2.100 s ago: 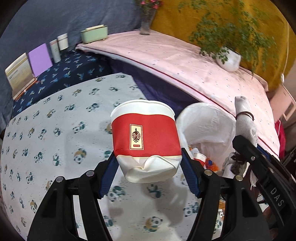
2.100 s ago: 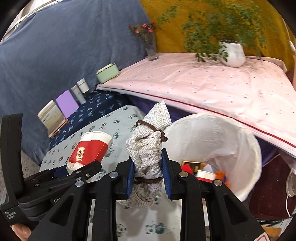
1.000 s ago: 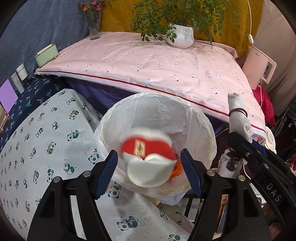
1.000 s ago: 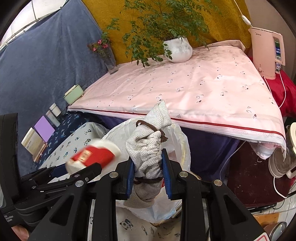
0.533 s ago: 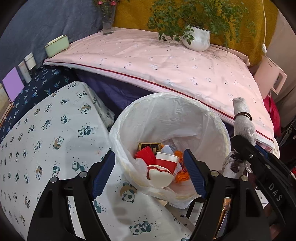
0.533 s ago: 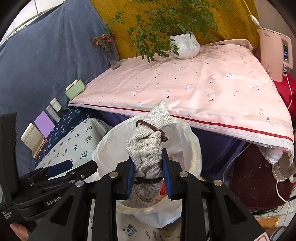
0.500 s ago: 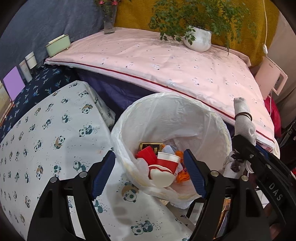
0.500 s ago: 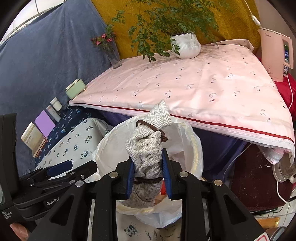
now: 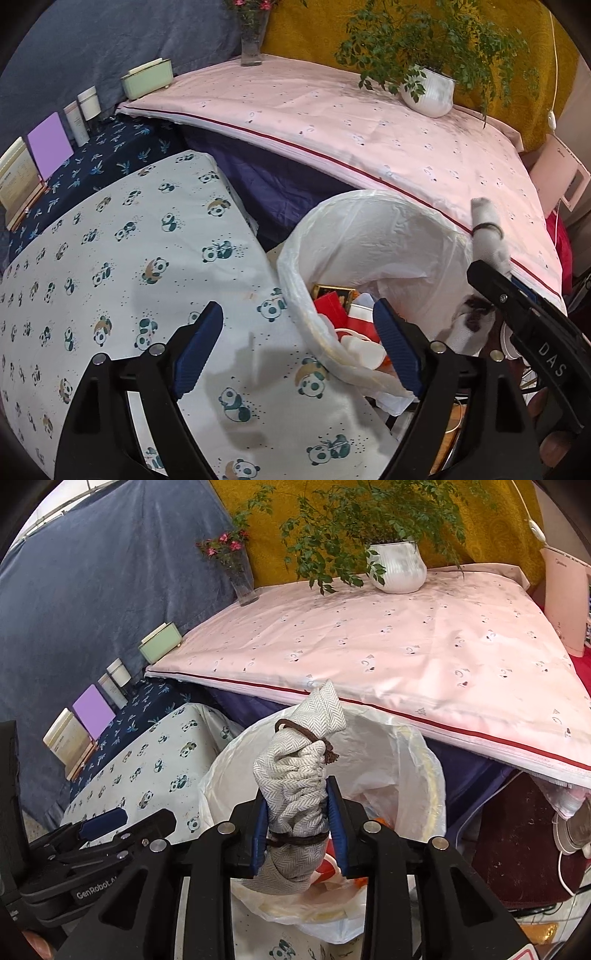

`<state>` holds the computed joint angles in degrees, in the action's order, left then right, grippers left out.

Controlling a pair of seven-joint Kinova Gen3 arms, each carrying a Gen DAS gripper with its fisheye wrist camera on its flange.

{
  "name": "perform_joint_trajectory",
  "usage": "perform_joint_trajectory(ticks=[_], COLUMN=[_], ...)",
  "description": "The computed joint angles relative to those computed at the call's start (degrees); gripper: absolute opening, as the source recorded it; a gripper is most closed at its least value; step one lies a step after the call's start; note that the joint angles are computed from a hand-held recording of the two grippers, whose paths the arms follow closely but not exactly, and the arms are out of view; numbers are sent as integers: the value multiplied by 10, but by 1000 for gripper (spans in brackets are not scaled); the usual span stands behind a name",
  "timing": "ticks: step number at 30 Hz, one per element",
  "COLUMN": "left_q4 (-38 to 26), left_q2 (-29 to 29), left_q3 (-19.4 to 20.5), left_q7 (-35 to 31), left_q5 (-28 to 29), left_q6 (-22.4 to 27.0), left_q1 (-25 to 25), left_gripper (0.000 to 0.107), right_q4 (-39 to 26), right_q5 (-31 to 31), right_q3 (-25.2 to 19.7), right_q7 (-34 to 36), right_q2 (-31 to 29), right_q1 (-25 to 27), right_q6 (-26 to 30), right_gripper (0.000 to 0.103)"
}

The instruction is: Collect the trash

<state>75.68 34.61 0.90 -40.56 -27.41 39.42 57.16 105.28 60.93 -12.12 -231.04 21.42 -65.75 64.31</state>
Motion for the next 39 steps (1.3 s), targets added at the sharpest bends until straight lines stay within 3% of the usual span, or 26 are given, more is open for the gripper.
perform_joint_trajectory(ticks=[3, 12, 24, 33, 35, 39], left_q4=[13, 41, 92, 125, 130, 137], left_q2=[-6, -21, -53, -70, -72, -76], left_q3=[-11, -23, -23, -7, -3, 10], left_q7=[14, 54, 133, 196, 210, 228], left_q5=[-10, -45, -109, -165, -178, -190], left_q6=[-5, -11, -5, 19, 28, 37], left_q1=[5, 17, 38, 54, 58, 56], left_gripper=[82, 83, 90, 93, 94, 94], right_q4=[-10, -35, -93, -88, -94, -101], right_q5=[7, 2, -51, -85, -96, -104], right_q3=[2, 6, 3, -3, -4, -6], right_q7=[11, 54, 153, 138, 138, 143], right_q2=[5, 12, 28, 23, 25, 27], right_q1=[1, -5, -46, -66, -71, -80], right_q6=[-1, 8, 88, 100, 112, 128], right_gripper=[45, 50, 85, 88, 97, 96])
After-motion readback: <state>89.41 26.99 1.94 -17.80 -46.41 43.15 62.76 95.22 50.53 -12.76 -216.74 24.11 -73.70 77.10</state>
